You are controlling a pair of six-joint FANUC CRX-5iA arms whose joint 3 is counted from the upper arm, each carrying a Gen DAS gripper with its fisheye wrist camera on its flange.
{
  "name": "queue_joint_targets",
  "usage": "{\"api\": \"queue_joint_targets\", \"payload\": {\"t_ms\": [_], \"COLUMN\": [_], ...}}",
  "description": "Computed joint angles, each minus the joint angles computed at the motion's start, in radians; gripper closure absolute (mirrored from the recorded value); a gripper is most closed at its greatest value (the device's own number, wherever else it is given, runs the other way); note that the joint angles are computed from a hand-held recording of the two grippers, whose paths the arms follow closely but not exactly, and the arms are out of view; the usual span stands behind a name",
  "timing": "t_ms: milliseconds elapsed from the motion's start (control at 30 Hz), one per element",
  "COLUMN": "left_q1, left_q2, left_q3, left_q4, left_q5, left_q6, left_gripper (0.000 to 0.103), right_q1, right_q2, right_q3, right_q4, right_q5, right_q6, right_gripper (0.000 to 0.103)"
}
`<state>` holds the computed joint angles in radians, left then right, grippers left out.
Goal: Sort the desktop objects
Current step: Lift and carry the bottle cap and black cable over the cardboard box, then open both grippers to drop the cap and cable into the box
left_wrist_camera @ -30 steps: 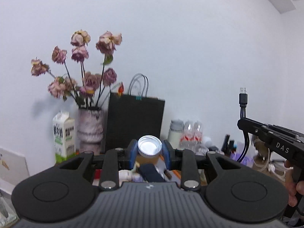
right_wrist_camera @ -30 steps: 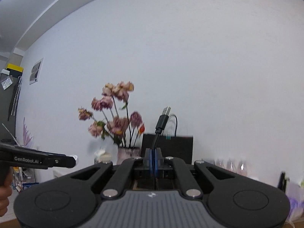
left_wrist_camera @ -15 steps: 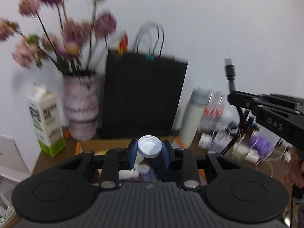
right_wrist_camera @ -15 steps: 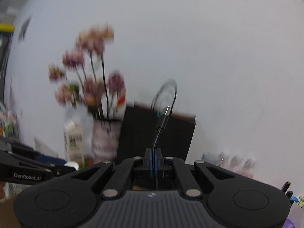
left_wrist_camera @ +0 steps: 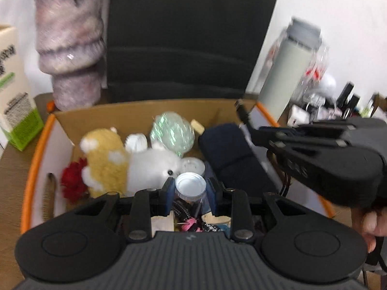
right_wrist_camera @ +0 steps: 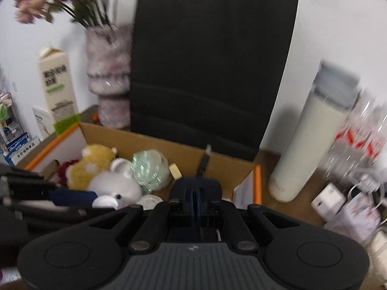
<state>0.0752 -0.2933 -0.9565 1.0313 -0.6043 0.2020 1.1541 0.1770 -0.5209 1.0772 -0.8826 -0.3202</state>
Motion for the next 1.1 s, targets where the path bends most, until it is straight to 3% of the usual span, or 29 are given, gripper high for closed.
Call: {"api": "queue_joint_targets", "payload": {"t_ms": [100,167,233,267,367,467,667,833,1100], "left_q1": [-0.045,-0.056,-0.056,-0.052,-0.038,-0.036,0.068,0.178,0.391], "left_q2": [0.027,0.039,0.033,0.025,-0.015,-0.072,-0.173,-0.291,-0.468], "left_q3": [-0.004,-0.006,-0.003,-0.001,0.004,-0.004,0.043,0.064,0.075], "left_q4": [0.005,0.028,0.027,0.018,-0.021,-0.053,-0.296,-0.360,-0.358], "left_q5": [0.063,0.067,0.064,0.061,0.053,0.087,-0.016,-0.125,-0.356], "left_q6": [0.004,-0.012,0.004,0.018,0.034,0.103,0.326,0.396,0.390], "left_gripper": [0.070,0.065,0.051,0.041,0.033,0.005,0.001,0.000,0.000], "right_q1": [-0.041,-0.063,-0.065,-0.057,-0.030,0.004,0.101,0.191,0.343], "right_q2": [0.021,0.028,0.038,0.047,0.021,-0.018,-0.090,-0.149,-0.185], "right_q3": [0.004,0.007,0.024,0.045,0.052,0.061,0.072,0.073,0.102], "right_q4": [-0.011,-0.029,-0.058,-0.078,-0.089,-0.123,-0.188,-0.200,-0.180], "right_q5": [0.062,0.103,0.091,0.055,-0.007,-0.075,-0.218,-0.327,-0.475], "right_q6": [-0.025,-0.030,-0.006,0.007,0.031,0.069,0.105,0.080,0.014], "right_gripper": [0.099,0.091,0.088,0.080,0.063,0.056,0.045,0.042,0.033]}}
